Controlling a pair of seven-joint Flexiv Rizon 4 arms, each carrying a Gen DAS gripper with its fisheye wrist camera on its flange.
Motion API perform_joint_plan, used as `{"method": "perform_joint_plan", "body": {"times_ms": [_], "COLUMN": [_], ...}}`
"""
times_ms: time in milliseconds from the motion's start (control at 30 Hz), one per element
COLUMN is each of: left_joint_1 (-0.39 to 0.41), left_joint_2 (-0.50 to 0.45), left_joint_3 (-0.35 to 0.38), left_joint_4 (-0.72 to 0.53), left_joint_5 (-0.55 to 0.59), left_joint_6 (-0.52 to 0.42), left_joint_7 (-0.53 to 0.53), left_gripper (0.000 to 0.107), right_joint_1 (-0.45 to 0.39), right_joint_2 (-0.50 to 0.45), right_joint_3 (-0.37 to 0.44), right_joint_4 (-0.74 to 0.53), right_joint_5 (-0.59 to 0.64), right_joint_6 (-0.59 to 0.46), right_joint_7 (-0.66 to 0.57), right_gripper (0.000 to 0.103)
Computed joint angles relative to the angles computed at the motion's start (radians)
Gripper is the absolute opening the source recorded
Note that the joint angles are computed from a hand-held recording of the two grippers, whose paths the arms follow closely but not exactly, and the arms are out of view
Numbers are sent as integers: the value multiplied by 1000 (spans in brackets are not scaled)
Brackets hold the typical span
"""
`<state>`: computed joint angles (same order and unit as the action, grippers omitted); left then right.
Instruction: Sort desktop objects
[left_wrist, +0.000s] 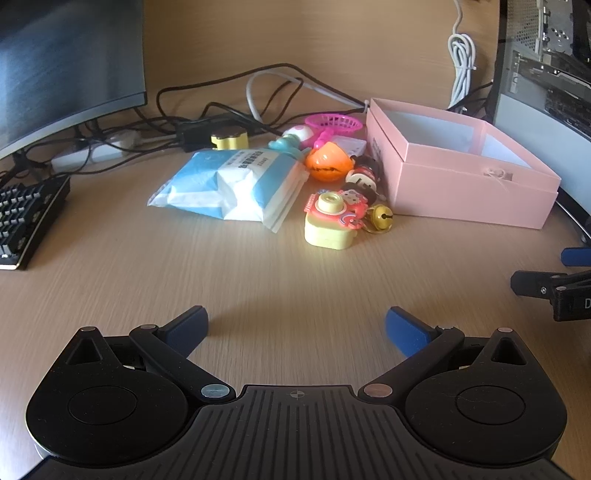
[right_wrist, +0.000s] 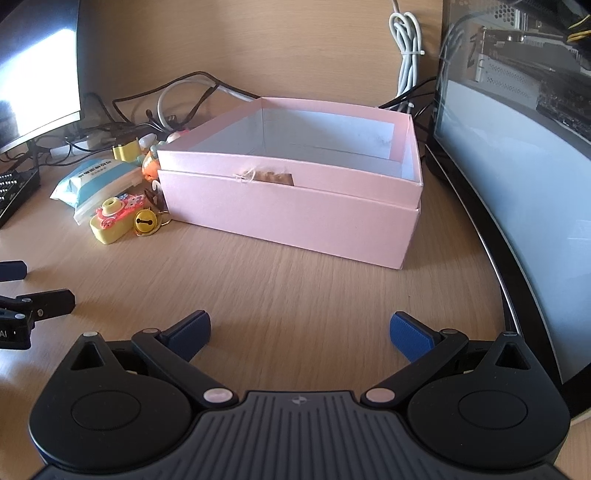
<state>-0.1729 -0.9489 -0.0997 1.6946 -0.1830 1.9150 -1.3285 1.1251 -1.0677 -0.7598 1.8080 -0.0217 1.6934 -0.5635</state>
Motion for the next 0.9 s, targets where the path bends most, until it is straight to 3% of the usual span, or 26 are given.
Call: {"method": "perform_joint_plan", "body": {"times_ms": [167,333,467,600,633,700,733,867,900], "left_joint_1": [11,67,87,57,64,76,78,96,105], "left_joint_2": [9,65,119,150,158,173,180,204,208], "left_joint_3": [-8,-36,-17,54,53,55,58,62,56], "left_joint_4": [9,34,69,89,101,126,139,174,178], "left_joint_5": [15,53,27,-47,-58,-73,-76,-69,-64], "left_joint_6": [-11,-81,-75,-86,-83,-74,-69,-73,-78], "left_joint_7": [10,54,31,-29,-48,-81,-93,-113,-114], "left_gripper": [103,103,103,103,103,103,103,103,103], "right_joint_1": [-7,-84,-16,-31,-46,-133,-160,-188,-213], "right_joint_2": [11,115,88,27,13,2,-11,-114,-128], "right_joint_3": [12,130,51,39,51,151,180,150,176], "right_joint_4": [6,29,1,-148,-192,-308,-359,-553,-604], "right_joint_5": [-11,-43,-10,-36,-54,-122,-147,-232,-257], "right_joint_6": [7,27,60,29,16,-33,-66,-188,-227], "right_joint_7": [-13,-99,-122,-159,-166,-197,-193,-120,-121], "right_gripper": [103,103,103,102,93,80,78,78,76]}}
